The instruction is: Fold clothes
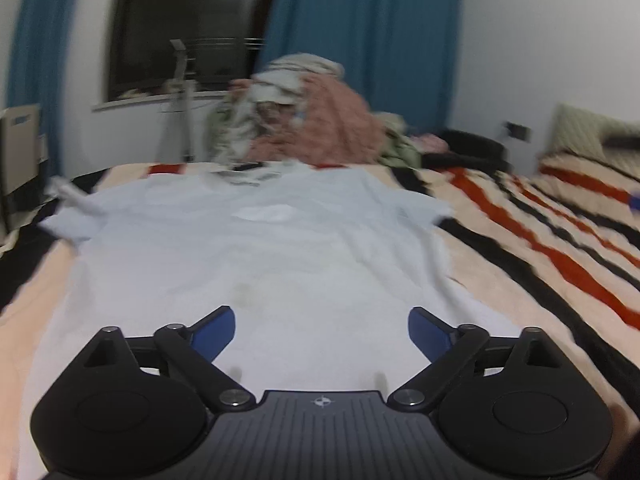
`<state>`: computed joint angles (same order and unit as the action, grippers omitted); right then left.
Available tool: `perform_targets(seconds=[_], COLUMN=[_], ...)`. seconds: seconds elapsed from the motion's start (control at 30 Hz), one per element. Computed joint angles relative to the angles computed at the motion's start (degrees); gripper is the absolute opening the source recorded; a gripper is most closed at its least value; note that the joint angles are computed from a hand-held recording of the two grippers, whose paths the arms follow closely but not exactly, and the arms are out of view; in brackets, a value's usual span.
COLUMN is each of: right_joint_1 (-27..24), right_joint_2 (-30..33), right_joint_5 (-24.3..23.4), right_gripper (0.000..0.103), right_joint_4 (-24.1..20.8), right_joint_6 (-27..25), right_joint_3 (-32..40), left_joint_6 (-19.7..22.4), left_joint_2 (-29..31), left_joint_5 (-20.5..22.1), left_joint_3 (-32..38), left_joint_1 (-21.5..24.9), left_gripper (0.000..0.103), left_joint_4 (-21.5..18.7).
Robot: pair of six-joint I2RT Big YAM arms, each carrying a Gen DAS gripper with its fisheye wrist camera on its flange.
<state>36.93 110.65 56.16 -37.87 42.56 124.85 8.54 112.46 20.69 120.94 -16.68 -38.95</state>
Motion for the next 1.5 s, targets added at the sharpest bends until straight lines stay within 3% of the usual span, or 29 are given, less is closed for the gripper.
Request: perform_targets(seconds=[0.07,0.13,0.27,0.4,0.47,0.53,0.6,0.63,0.73,0.8,0.87,0.9,0.93,0.97,1.0,1.03,1.1,1.23,1.33,1.43,1.5], right_joint_1=[0.11,-0.27,-0.99,-1.43,-1.71,-2.04,-2.26,-2.34,-2.45,-2.45,-2.36,-2.31,-2.29,-2.24,-2.15,-2.01,-1.82,-1.69,-1.82,-2.27,-2.61], right_joint_2=[-2.85,-5.04,-9.68,-10.42,-10.1,-9.75,-9.08,-8.95,-9.5,-9.67,-9.16,-8.96,-8.78,-8.58,-8.25,-7.86,-7.04,-5.08,-3.23,-1.53,-0.55], right_joint_5=[4.11,5.31,1.18,-0.5,-1.54,-2.43,-2.74,-2.91,-4.02,-4.39,-4.33,-4.46,-4.63,-4.54,-4.2,-3.85,-3.33,-2.87,-3.18,-4.22,-4.87], right_gripper=[0.09,0.091,0.092,0.092,0.092,0.092,0.092,0.092,0.092,0.092,0.092,0.092,0.092,0.092,0.092,0.092,0.092,0.091,0.091,0.091,0.091], right_joint_4=[5.12,6.63,16.65,19.24,18.17,17.31,15.99,15.91,18.57,19.51,17.95,17.38,16.89,16.49,15.89,15.42,14.66,11.04,7.5,2.16,-1.16], right_joint_6=[-1.14,-0.13,-2.16,-3.07,-1.26,-0.2,0.24,0.39,-0.18,-0.73,-0.65,-0.53,-0.43,-0.71,-1.25,-1.96,-3.77,-5.61,-5.97,-3.42,-1.34], right_joint_3=[-5.0,-8.46,-17.14,-19.21,-18.97,-18.61,-17.62,-17.47,-18.79,-19.28,-18.23,-17.83,-17.48,-17.13,-16.53,-15.91,-14.65,-11.36,-8.37,-5.15,-3.28], left_joint_6=[0.9,1.19,3.83,9.48,11.43,11.61,11.72,11.5,13.15,14.39,13.72,12.84,12.1,11.58,10.9,10.0,9.07,9.19,7.64,4.43,1.39], left_joint_2=[-1.22,-2.26,-3.07,-0.73,0.43,1.49,2.72,3.25,4.41,4.28,4.18,4.15,3.99,3.65,3.11,2.27,1.31,2.06,1.75,1.92,3.22], left_joint_5=[2.44,5.63,10.92,11.44,10.05,8.38,10.17,11.74,16.9,16.8,16.94,16.86,16.44,15.82,14.8,13.47,11.17,7.92,1.73,-4.69,-6.73], left_joint_3=[-1.98,-3.96,-6.91,-5.54,-4.97,-4.58,-2.99,-1.97,1.1,1.08,1.02,1.23,1.42,1.58,1.41,0.63,0.42,4.51,6.46,11.32,17.87], left_joint_1=[-1.8,-3.98,-8.37,-11.57,-12.72,-13.26,-12.93,-12.7,-11.96,-12.0,-11.65,-11.36,-11.06,-10.68,-10.34,-10.01,-9.07,-6.35,-4.9,-4.27,-3.67], left_gripper=[0.087,0.083,0.082,0.074,0.061,0.031,0.009,0.003,0.003,0.003,0.007,0.018,0.037,0.05,0.073,0.088,0.091,0.097,0.099,0.101,0.103], left_joint_4=[-0.97,-1.66,-2.83,-7.66,-9.58,-10.16,-11.58,-12.2,-16.05,-17.17,-16.81,-16.78,-16.81,-16.74,-15.93,-14.11,-12.05,-13.33,-12.93,-17.25,-23.29])
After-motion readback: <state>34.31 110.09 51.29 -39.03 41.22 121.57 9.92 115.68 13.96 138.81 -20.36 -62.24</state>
